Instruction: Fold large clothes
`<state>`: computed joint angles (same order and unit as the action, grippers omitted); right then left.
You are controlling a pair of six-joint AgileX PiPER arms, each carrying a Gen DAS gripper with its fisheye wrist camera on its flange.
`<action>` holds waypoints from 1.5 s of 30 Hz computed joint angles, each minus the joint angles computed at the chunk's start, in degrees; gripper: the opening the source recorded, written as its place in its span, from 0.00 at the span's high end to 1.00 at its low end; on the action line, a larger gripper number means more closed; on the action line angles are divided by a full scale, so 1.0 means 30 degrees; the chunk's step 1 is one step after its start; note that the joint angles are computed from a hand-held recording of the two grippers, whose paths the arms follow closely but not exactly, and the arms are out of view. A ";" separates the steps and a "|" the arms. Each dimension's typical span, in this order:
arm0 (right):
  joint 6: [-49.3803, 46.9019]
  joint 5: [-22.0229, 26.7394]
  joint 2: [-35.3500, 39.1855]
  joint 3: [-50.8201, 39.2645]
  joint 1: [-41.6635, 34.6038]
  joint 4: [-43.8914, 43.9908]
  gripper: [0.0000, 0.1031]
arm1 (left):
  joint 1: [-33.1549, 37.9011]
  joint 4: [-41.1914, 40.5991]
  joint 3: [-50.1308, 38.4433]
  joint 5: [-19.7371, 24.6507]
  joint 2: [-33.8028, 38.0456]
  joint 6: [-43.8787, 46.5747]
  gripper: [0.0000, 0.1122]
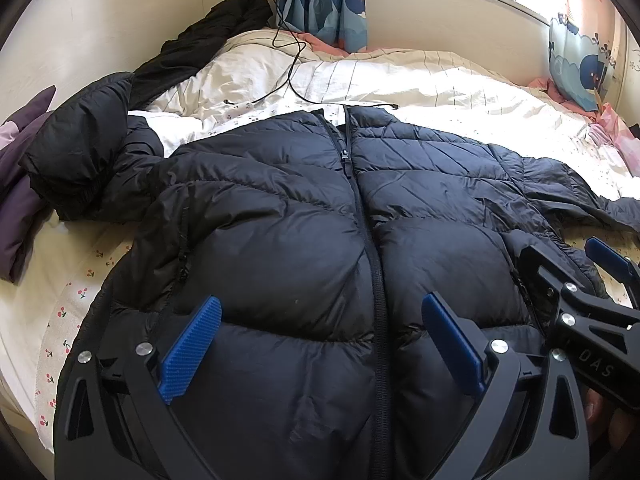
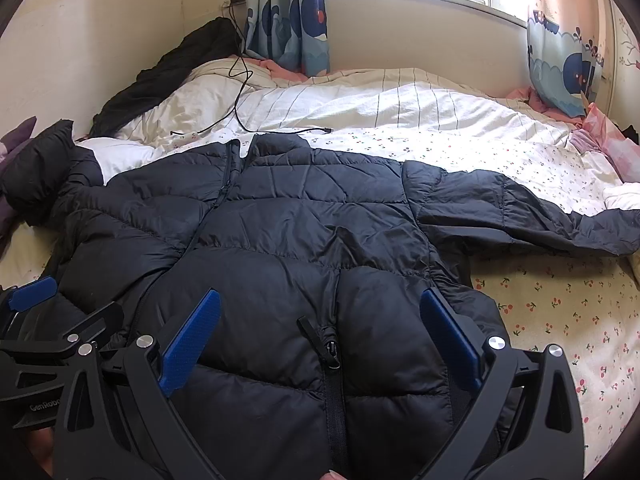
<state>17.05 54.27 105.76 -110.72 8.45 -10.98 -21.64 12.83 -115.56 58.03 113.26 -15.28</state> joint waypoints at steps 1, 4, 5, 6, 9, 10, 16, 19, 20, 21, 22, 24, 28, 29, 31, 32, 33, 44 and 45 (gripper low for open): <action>0.0067 -0.0005 -0.0022 0.0031 0.0054 -0.0056 0.07 | 0.0007 -0.0023 -0.0008 0.0002 0.0002 0.0013 0.14; 0.0042 -0.0175 -0.0052 0.0121 0.0022 -0.0147 0.07 | -0.0001 -0.0016 -0.0011 0.0003 0.0007 0.0002 0.14; 0.0072 -0.0187 -0.0062 0.0140 0.0047 -0.0192 0.07 | -0.0001 -0.0016 -0.0011 0.0003 0.0007 0.0002 0.14; 0.0054 -0.0256 -0.0072 0.0169 0.0031 -0.0212 0.07 | -0.0004 0.0001 -0.0010 0.0000 0.0005 0.0005 0.14; 0.0033 -0.0126 -0.0032 0.0077 0.0026 -0.0189 0.07 | -0.0021 0.0010 -0.0005 -0.0004 0.0010 -0.0030 0.14; 0.0095 -0.0117 -0.0038 0.0090 0.0078 -0.0239 0.07 | -0.0001 -0.0010 -0.0008 0.0001 0.0003 0.0000 0.14; 0.0132 -0.0360 -0.0104 0.0236 0.0056 -0.0355 0.07 | -0.0034 0.0004 -0.0028 0.0014 0.0025 -0.0046 0.14; 0.0037 -0.0085 -0.0021 0.0030 0.0026 -0.0243 0.07 | 0.0001 -0.0003 -0.0003 0.0001 0.0000 0.0016 0.14; 0.0030 -0.0083 -0.0020 0.0028 0.0037 -0.0261 0.07 | 0.0001 -0.0003 -0.0003 0.0001 0.0000 0.0016 0.14; 0.0083 -0.0087 -0.0031 0.0044 0.0091 -0.0332 0.07 | 0.0001 -0.0010 -0.0014 0.0016 0.0008 -0.0002 0.14; 0.0057 -0.0233 -0.0066 0.0130 0.0031 -0.0284 0.07 | 0.0001 -0.0010 -0.0014 0.0016 0.0008 -0.0002 0.14; 0.0131 -0.0491 -0.0141 0.0300 0.0012 -0.0228 0.07 | 0.0000 -0.0016 -0.0002 0.0003 0.0001 -0.0004 0.14; 0.0187 -0.0144 -0.0053 0.0054 0.0042 -0.0209 0.07 | 0.0008 -0.0025 0.0007 0.0000 -0.0004 0.0010 0.14; 0.0011 0.0465 0.0125 -0.0425 -0.0014 -0.0057 0.07 | 0.0008 -0.0025 0.0007 0.0000 -0.0004 0.0010 0.14; -0.0303 0.1237 0.0355 -0.1161 -0.0077 -0.0118 0.07 | -0.0037 -0.0091 -0.0059 0.0019 0.0058 -0.0035 0.14; -0.0342 0.1249 0.0319 -0.1291 -0.0124 -0.0265 0.07 | -0.0051 -0.0172 -0.0146 0.0045 0.0111 -0.0048 0.14; -0.0338 0.1006 0.0205 -0.1231 -0.0219 -0.0418 0.07 | -0.0057 -0.0241 -0.0236 0.0078 0.0155 -0.0053 0.14; -0.2636 0.4097 0.2547 -0.4646 -0.3453 0.4595 0.07 | -0.0544 -0.1033 -0.3873 0.2381 0.2423 0.0862 0.14; -0.2752 0.4016 0.2345 -0.4577 -0.3492 0.4562 0.07 | -0.0592 -0.1050 -0.4427 0.2786 0.2736 0.1043 0.14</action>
<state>8.79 66.32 112.79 -124.46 -2.03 2.71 -23.41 9.68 -128.84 66.39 121.47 -12.15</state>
